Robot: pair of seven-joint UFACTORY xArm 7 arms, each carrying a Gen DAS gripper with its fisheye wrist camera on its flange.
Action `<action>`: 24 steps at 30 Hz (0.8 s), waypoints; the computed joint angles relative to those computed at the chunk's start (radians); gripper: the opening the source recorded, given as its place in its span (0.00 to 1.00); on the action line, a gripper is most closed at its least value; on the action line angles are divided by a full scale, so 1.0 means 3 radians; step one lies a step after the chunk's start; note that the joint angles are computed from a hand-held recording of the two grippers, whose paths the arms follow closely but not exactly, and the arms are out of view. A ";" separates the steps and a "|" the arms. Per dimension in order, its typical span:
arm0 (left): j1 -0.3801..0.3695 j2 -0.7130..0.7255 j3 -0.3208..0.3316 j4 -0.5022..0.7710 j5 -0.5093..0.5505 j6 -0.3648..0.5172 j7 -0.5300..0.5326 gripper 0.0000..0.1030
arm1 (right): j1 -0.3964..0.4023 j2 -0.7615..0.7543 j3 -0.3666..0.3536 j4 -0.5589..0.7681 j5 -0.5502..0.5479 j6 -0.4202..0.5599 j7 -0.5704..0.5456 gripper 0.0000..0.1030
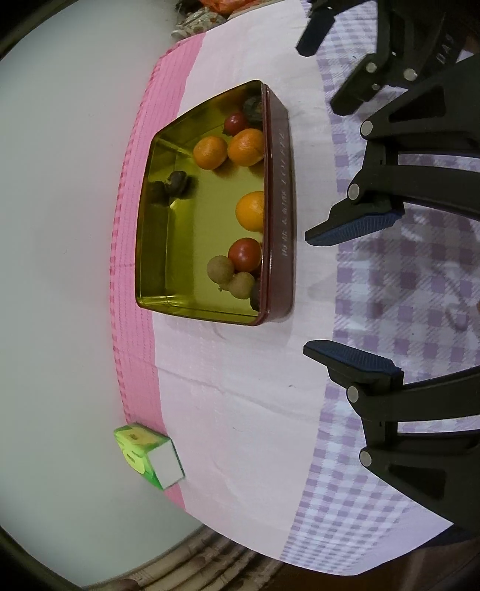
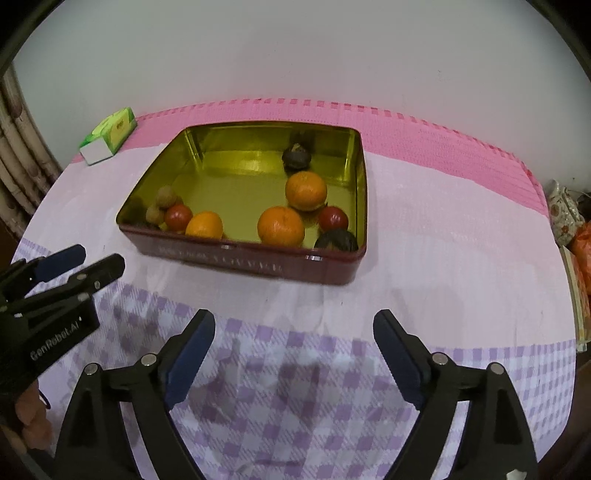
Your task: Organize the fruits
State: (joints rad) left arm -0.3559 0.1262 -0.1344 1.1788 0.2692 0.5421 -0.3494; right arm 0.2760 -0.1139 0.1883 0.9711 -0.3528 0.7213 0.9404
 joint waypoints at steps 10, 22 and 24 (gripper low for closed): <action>-0.0010 -0.0079 -0.0013 -0.0078 0.0075 0.0005 -0.0093 0.53 | 0.0013 -0.0065 0.0035 -0.0050 -0.0010 0.0004 0.0080 0.86; -0.0013 -0.0058 -0.0020 -0.0073 0.0066 0.0030 -0.0110 0.53 | 0.0042 -0.0031 0.0042 -0.0040 0.0008 0.0035 0.0093 0.86; -0.0013 -0.0057 -0.0020 -0.0073 0.0059 0.0047 -0.0109 0.53 | 0.0044 -0.0036 0.0038 -0.0052 0.0017 0.0028 0.0097 0.86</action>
